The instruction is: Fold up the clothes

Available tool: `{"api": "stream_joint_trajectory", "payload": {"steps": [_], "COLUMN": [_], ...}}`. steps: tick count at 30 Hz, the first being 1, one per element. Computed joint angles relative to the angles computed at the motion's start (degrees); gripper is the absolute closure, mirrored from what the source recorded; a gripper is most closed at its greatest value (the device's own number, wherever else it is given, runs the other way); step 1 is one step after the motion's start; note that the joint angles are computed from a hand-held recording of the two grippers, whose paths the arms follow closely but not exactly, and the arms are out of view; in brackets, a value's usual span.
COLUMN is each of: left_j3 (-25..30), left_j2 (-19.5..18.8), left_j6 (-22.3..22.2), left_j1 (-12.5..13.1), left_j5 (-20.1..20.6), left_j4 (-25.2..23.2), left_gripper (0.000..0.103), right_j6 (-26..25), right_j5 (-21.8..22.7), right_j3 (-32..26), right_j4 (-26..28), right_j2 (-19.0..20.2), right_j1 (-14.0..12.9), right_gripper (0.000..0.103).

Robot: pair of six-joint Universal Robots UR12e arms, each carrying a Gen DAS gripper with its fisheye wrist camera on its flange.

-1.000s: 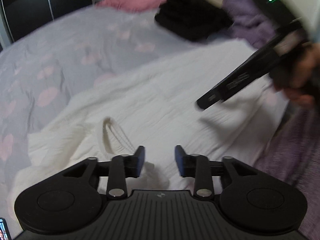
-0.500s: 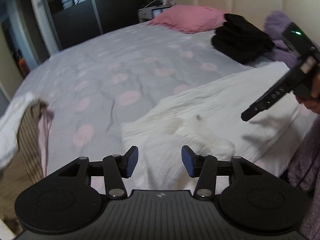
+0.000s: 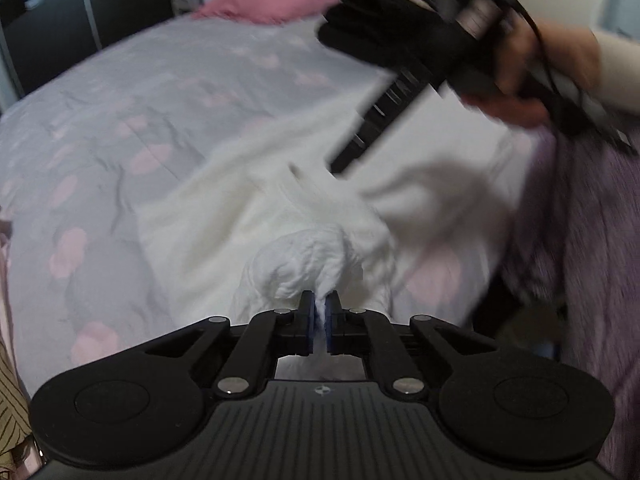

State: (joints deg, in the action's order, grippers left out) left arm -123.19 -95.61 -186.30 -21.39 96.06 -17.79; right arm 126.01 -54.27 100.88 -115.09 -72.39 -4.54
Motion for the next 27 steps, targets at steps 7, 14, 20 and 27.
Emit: {"api": "stream_joint_trajectory", "payload": {"steps": [7,14,20,27], "left_j3": [1.02,1.25,1.71,2.13], "left_j2": [-1.30,-1.48,-2.05,-2.50], "left_j6": [2.09,1.36,0.33,0.62], "left_j1": [-0.98,-1.22,-0.93,-0.30], "left_j5": [-0.38,-0.49,-0.85,-1.44], "left_j4": [-7.45,-9.84,-9.77,-9.89], "left_gripper": [0.100,0.100,0.100,0.100], "right_j6": [5.90,10.61,8.34,9.75], "right_j5": [0.99,-0.28,-1.18,-3.68], "right_j3": [-1.60,-3.11,-3.90,-4.57], "right_j4": [-1.40,-3.31,0.37,0.25], "right_j2": [2.12,4.26,4.50,5.89], "right_j1": [1.55,3.03,3.79,3.93], "right_gripper": [0.058,0.060,0.068,0.091]}}
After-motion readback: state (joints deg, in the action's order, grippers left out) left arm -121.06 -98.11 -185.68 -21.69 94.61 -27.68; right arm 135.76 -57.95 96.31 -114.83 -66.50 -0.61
